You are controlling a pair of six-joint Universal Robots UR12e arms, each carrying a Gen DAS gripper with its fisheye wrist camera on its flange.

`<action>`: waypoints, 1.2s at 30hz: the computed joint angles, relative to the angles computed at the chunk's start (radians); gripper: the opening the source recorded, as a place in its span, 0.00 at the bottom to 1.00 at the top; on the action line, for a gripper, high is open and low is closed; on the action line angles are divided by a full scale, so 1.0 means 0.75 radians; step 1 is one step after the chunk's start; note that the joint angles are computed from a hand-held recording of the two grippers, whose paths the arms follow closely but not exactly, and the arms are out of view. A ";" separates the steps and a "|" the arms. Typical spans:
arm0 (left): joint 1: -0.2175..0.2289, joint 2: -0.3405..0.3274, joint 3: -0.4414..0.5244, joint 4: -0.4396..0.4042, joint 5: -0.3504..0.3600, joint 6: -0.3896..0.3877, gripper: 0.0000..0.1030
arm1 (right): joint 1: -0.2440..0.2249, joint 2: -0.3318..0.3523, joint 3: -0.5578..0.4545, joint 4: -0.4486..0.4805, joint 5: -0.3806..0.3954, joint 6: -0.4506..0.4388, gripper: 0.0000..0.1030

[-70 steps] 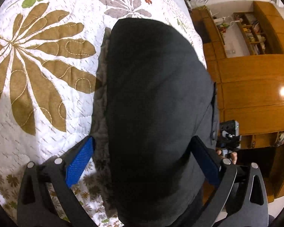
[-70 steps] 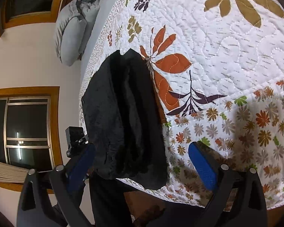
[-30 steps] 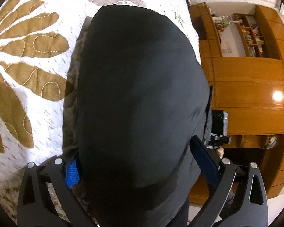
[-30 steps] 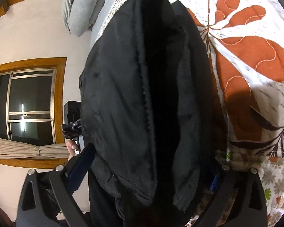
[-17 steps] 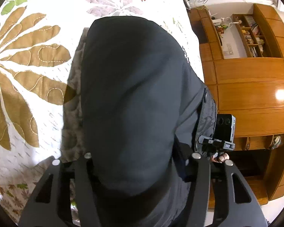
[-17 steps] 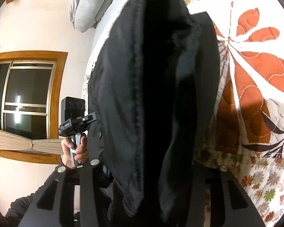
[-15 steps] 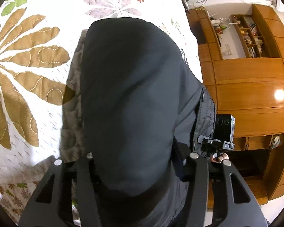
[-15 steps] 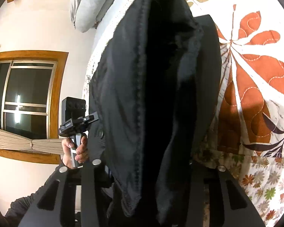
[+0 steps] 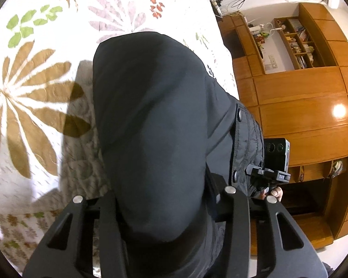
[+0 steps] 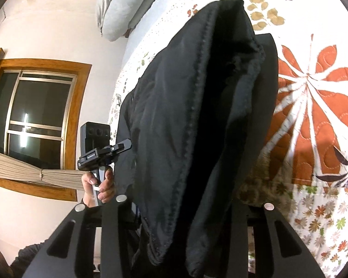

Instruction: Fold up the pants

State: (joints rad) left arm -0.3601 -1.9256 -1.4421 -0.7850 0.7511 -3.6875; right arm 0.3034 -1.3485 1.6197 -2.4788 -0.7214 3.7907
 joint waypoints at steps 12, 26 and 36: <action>0.078 -0.023 0.122 -0.074 0.060 0.048 0.40 | 0.020 0.171 -0.290 0.113 0.005 -0.089 0.39; 0.173 -0.280 0.505 -0.331 0.111 0.113 0.40 | 0.041 0.552 -0.889 0.450 -0.036 -0.219 0.39; 0.216 -0.351 0.513 -0.332 0.081 0.090 0.42 | 0.029 0.682 -0.988 0.520 -0.006 -0.239 0.39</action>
